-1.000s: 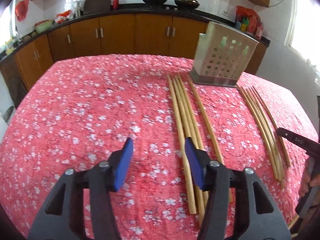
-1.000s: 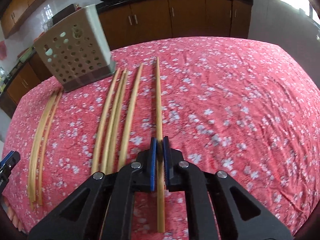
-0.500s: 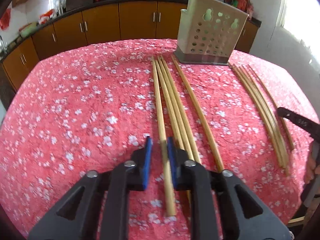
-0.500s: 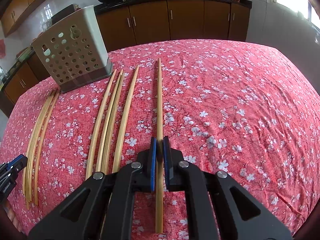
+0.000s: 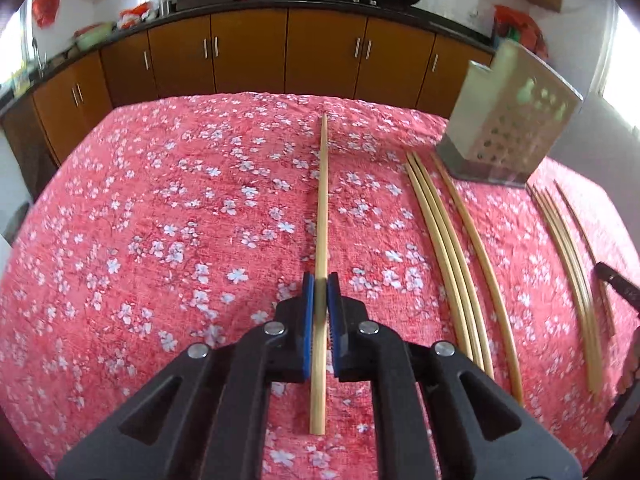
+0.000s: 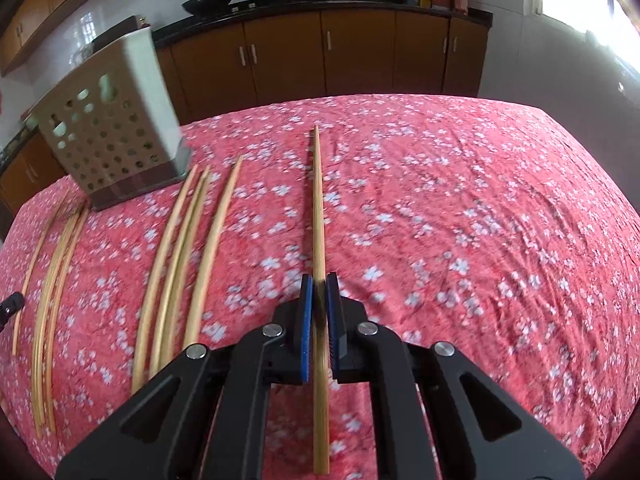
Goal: Organize utensils
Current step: 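Lift the chopstick in the right tool toward the holder while the left tool lifts its chopstick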
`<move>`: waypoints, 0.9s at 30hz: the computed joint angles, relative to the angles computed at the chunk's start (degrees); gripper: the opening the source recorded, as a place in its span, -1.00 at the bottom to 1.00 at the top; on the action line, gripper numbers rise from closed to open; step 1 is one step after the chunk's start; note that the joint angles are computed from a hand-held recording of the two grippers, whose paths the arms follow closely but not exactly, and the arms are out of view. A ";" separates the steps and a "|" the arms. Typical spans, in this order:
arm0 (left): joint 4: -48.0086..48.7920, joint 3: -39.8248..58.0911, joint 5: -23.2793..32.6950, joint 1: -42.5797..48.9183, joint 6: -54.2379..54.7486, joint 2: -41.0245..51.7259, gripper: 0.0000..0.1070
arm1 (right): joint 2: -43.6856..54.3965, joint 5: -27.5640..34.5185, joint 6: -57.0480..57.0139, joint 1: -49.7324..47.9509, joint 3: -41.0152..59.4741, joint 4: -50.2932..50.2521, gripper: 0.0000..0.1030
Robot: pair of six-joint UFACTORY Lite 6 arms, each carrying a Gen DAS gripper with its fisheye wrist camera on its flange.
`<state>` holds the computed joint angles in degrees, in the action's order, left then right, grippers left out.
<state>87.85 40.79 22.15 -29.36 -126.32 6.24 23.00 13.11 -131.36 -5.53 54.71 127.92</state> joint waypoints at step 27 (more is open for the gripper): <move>-7.26 -0.41 5.99 -4.79 8.33 -1.04 -0.86 | -6.70 4.66 1.86 -3.32 -7.12 -4.77 -0.86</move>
